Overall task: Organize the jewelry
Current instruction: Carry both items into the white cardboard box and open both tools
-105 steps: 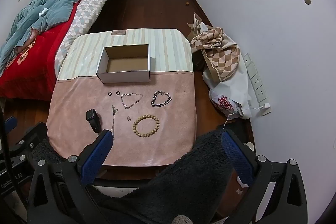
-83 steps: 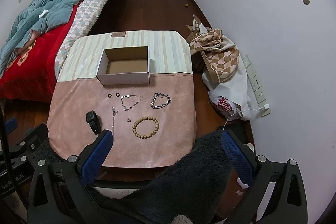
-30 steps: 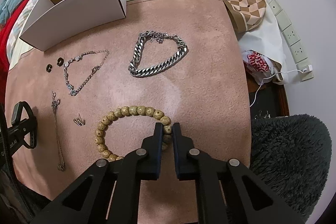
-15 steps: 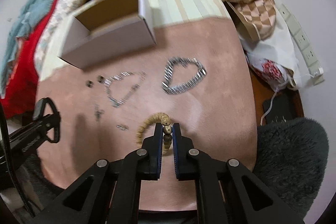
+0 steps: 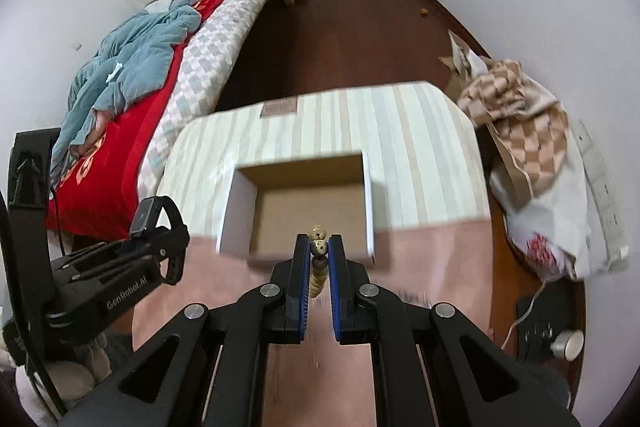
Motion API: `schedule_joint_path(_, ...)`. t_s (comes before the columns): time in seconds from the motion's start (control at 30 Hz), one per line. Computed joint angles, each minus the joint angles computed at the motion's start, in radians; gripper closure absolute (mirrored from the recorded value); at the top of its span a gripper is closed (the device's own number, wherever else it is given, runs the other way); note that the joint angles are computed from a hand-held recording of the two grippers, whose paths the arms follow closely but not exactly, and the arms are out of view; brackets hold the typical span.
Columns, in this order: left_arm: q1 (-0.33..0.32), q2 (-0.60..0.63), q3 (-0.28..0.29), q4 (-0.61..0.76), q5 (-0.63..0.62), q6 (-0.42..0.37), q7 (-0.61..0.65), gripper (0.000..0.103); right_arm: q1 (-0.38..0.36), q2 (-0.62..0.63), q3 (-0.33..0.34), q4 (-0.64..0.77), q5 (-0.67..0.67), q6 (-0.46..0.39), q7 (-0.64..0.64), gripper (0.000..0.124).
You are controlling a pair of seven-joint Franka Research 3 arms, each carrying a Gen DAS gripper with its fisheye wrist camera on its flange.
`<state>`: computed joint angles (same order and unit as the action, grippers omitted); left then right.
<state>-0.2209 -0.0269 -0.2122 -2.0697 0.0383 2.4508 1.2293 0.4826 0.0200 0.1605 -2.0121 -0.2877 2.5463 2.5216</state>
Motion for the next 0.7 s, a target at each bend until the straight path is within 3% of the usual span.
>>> schedule_joint_path(0.23,0.023,0.204,-0.009,0.199,-0.050,-0.074,0.061,0.084,-0.012,0.217,-0.046,0.206,0.135,-0.038,-0.185,0.115)
schedule_joint_path(0.37,0.038,0.287,-0.024,0.285,-0.093,-0.123,0.096,0.083,-0.015,0.271,-0.065,0.241,0.221,-0.024,-0.254,0.115)
schedule_joint_path(0.5,0.052,0.328,-0.037,0.328,-0.136,-0.144,0.107,0.083,-0.055,0.326,-0.041,0.287,0.384,-0.029,-0.395,0.114)
schedule_joint_path(0.53,0.056,0.331,-0.040,0.328,-0.148,-0.136,0.115,0.080,-0.063,0.334,-0.036,0.295,0.421,-0.043,-0.426,0.114)
schedule_joint_path(0.6,0.055,0.333,-0.040,0.331,-0.145,-0.132,0.114,0.056,-0.065,0.354,-0.040,0.316,0.462,-0.078,-0.457,0.114)
schedule_joint_path(0.63,0.053,0.328,-0.039,0.325,-0.140,-0.120,0.112,0.037,-0.064,0.360,-0.043,0.322,0.474,-0.090,-0.467,0.112)
schedule_joint_path(0.67,0.055,0.325,-0.039,0.322,-0.142,-0.111,0.113,0.030,-0.058,0.366,-0.052,0.330,0.473,-0.108,-0.463,0.103)
schedule_joint_path(0.7,0.055,0.319,-0.037,0.317,-0.138,-0.103,0.108,0.029,-0.052,0.365,-0.061,0.329,0.468,-0.118,-0.457,0.095)
